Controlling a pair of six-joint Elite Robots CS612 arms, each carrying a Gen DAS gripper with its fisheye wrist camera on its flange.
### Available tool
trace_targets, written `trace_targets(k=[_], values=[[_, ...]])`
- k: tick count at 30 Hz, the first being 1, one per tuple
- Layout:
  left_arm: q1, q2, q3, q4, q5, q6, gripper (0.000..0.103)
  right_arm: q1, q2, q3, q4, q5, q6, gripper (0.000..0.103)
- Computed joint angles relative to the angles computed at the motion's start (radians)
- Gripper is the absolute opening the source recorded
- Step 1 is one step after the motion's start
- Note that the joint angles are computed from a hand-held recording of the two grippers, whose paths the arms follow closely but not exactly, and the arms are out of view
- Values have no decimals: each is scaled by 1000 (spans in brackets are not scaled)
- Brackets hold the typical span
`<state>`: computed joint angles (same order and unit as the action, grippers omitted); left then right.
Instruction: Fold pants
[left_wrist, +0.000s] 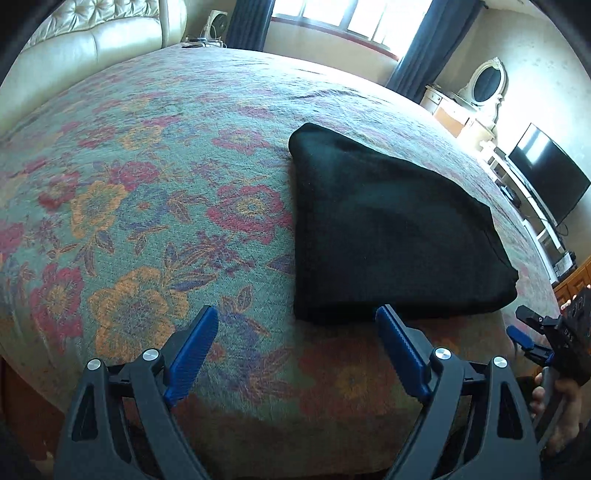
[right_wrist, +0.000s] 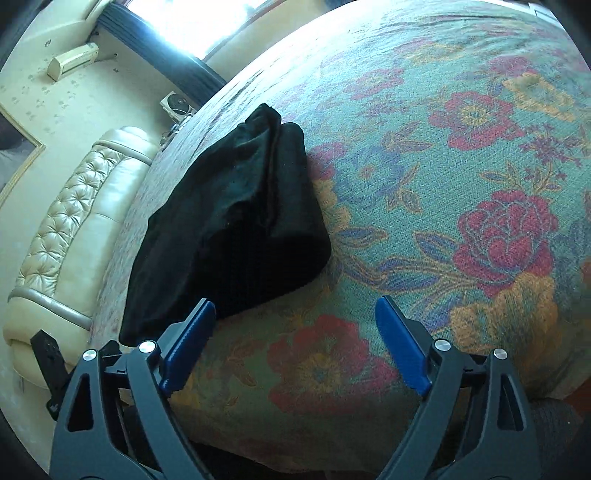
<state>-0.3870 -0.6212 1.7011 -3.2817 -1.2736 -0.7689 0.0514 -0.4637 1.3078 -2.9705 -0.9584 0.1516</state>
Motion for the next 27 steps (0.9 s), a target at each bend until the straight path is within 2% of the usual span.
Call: trace_targets(k=[4, 7, 14, 18, 21, 27], values=[[-35, 3, -7, 1, 81, 41, 86, 39, -34, 46, -17, -181, -120, 89], [-62, 6, -12, 8, 150, 49, 86, 63, -45, 80, -77, -276, -150, 89], [-97, 23, -52, 60, 230, 46, 86, 87, -50, 122, -154, -336, -225, 89], [-94, 27, -52, 47, 210, 26, 86, 88, -52, 131, -169, -337, -234, 89], [-94, 25, -57, 99, 208, -1, 86, 90, -54, 135, -166, -336, -230, 89], [-85, 29, -63, 133, 143, -43, 86, 93, -48, 123, -158, -337, -236, 90]])
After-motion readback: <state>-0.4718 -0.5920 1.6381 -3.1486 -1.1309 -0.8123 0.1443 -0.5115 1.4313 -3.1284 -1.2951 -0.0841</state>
